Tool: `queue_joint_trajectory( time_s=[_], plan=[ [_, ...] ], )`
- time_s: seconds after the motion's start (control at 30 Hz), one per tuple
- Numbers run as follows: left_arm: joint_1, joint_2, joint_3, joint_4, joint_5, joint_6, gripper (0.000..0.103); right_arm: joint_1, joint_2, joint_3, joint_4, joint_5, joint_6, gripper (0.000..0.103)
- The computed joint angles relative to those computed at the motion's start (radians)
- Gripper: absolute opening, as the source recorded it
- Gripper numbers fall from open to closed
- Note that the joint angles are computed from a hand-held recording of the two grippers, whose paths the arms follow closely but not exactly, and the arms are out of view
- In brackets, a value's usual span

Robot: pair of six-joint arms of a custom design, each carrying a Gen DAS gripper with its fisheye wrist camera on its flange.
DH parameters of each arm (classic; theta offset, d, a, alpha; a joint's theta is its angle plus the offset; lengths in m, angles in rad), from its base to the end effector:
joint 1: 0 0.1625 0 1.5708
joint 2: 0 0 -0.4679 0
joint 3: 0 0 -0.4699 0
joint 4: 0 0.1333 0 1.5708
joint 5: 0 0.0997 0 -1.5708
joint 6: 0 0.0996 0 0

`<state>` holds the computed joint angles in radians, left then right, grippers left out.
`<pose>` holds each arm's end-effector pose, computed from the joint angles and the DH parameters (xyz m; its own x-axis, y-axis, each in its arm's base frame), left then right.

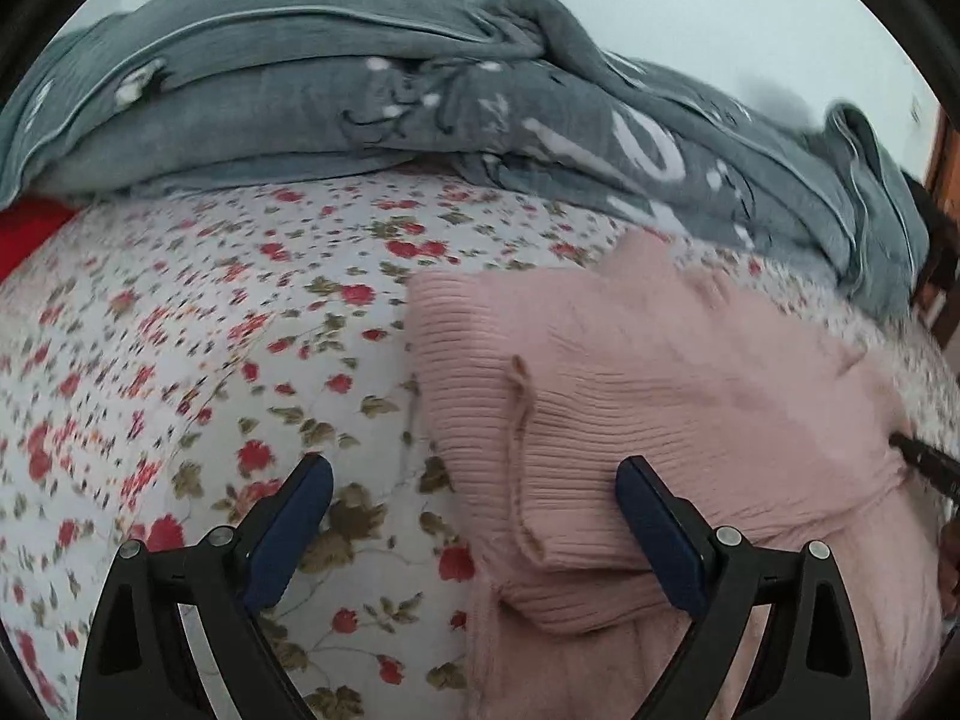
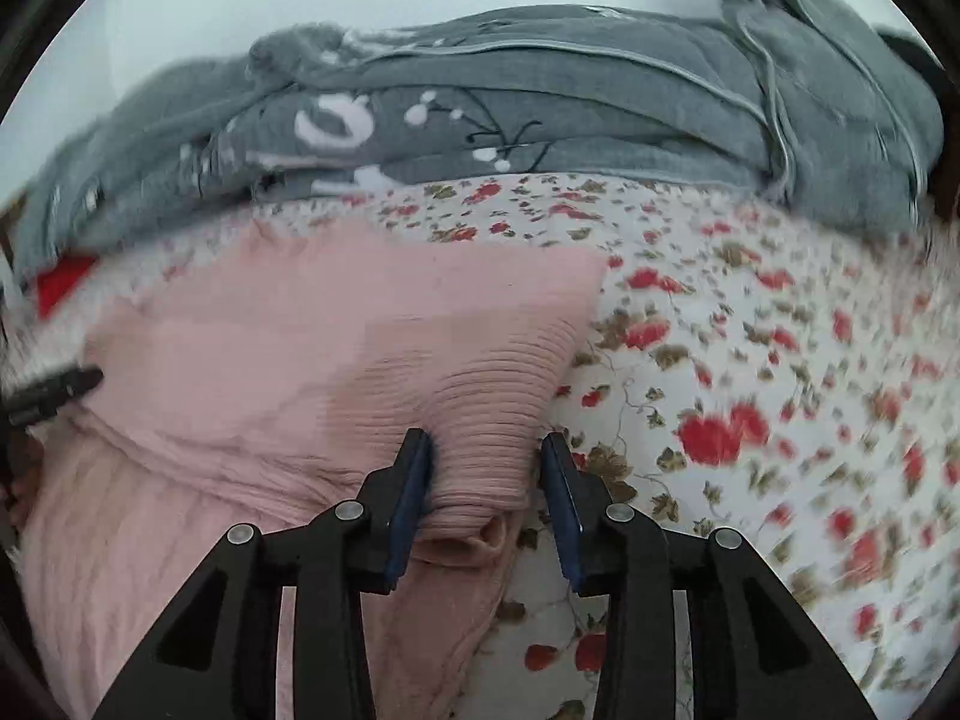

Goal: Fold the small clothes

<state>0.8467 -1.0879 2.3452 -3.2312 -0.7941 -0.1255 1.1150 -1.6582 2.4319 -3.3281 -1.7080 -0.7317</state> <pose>-0.1670 -0.4954 0.1037 -0.7871 0.1782 -0.5906 0.5149 0.7170 -0.4699 -0.0830 -0.4412 0.3286 -0.7875 0.0681 0.6126 -0.3793 0.7298 -0.5688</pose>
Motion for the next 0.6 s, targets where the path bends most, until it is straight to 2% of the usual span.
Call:
queue_joint_trajectory(
  time_s=[0.03, 0.13, 0.27, 0.47, 0.6],
  plan=[
    [0.004, 0.000, 0.002, -0.001, -0.008, -0.011, 0.096, -0.007, -0.003, -0.004, 0.002, 0.004, 0.025, 0.047],
    [0.005, 0.002, 0.004, -0.004, -0.013, -0.018, 0.096, -0.017, 0.004, -0.015, 0.018, 0.005, 0.059, 0.048],
    [0.003, 0.006, 0.006, -0.021, -0.007, -0.008, 0.093, 0.000, 0.017, -0.009, -0.023, -0.025, 0.038, 0.049],
    [-0.014, 0.017, 0.005, -0.037, 0.022, 0.017, 0.087, -0.001, 0.021, -0.012, -0.023, -0.022, 0.040, 0.050],
    [0.001, 0.007, 0.003, -0.033, -0.009, 0.004, 0.086, -0.001, 0.027, -0.012, -0.037, -0.027, 0.027, 0.050]
  ],
)
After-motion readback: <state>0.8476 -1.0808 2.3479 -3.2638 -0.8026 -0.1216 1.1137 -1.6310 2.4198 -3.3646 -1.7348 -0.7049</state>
